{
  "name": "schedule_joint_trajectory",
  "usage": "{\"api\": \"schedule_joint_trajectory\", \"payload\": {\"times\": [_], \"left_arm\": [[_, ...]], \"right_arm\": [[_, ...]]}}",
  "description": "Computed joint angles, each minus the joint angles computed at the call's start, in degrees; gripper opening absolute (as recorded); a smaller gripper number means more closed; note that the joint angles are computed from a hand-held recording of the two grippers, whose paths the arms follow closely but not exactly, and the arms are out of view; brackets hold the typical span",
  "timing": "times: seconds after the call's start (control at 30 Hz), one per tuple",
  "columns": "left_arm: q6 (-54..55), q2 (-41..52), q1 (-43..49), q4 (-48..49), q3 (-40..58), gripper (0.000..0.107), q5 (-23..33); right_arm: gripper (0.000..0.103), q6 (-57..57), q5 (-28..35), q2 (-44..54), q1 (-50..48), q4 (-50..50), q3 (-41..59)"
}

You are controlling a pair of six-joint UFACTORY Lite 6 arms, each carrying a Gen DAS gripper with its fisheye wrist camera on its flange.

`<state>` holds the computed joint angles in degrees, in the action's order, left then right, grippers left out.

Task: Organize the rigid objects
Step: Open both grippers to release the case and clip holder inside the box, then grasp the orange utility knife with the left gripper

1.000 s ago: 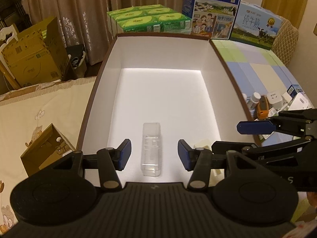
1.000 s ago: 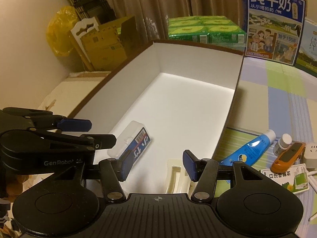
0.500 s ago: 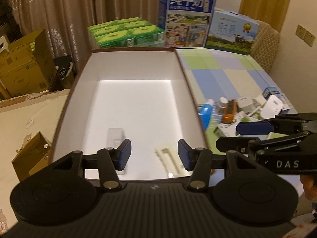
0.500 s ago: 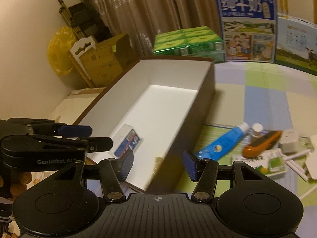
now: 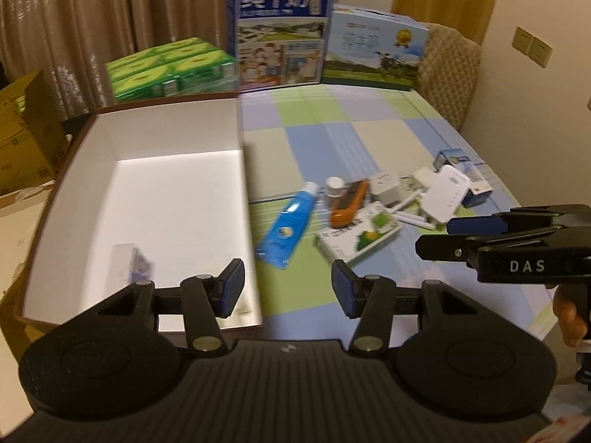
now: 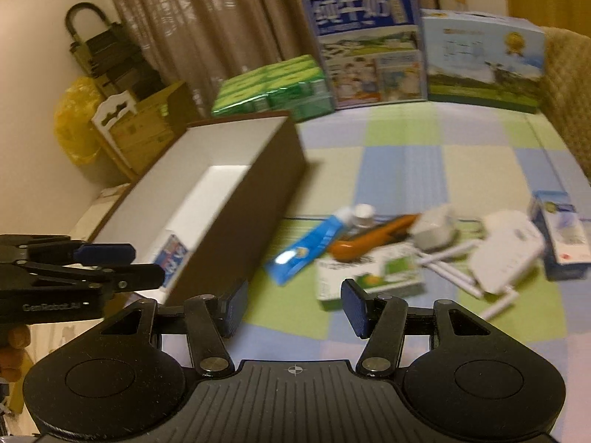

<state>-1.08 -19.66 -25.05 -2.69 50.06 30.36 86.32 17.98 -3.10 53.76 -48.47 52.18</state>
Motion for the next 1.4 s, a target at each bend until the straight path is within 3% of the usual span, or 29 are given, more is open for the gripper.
{"api": "schedule_joint_trajectory", "payload": {"times": [0.23,0.47,0.73,1.03,1.4], "left_arm": [[-17.30,7.95,-11.81,11.25,4.83,0.048,-1.57],[-24.73,19.16,-17.99,16.66,12.61,0.048,-3.14],[-19.10,34.00,-17.70,12.08,23.84,0.048,-5.08],[-6.70,50.67,-13.01,3.55,39.70,0.048,-3.40],[-4.25,69.99,-10.58,4.56,62.91,0.057,5.48]], "right_arm": [[0.053,-12.55,-0.74,-13.05,-7.79,10.53,-12.07],[0.053,-36.68,-1.83,-22.07,-19.38,30.07,-19.73],[0.053,-68.09,-2.31,-26.49,-34.19,55.41,-25.43],[0.053,-95.28,-3.65,-22.71,-46.75,78.34,-27.47],[0.052,-115.51,-5.28,-12.88,-53.99,96.66,-24.86]]}}
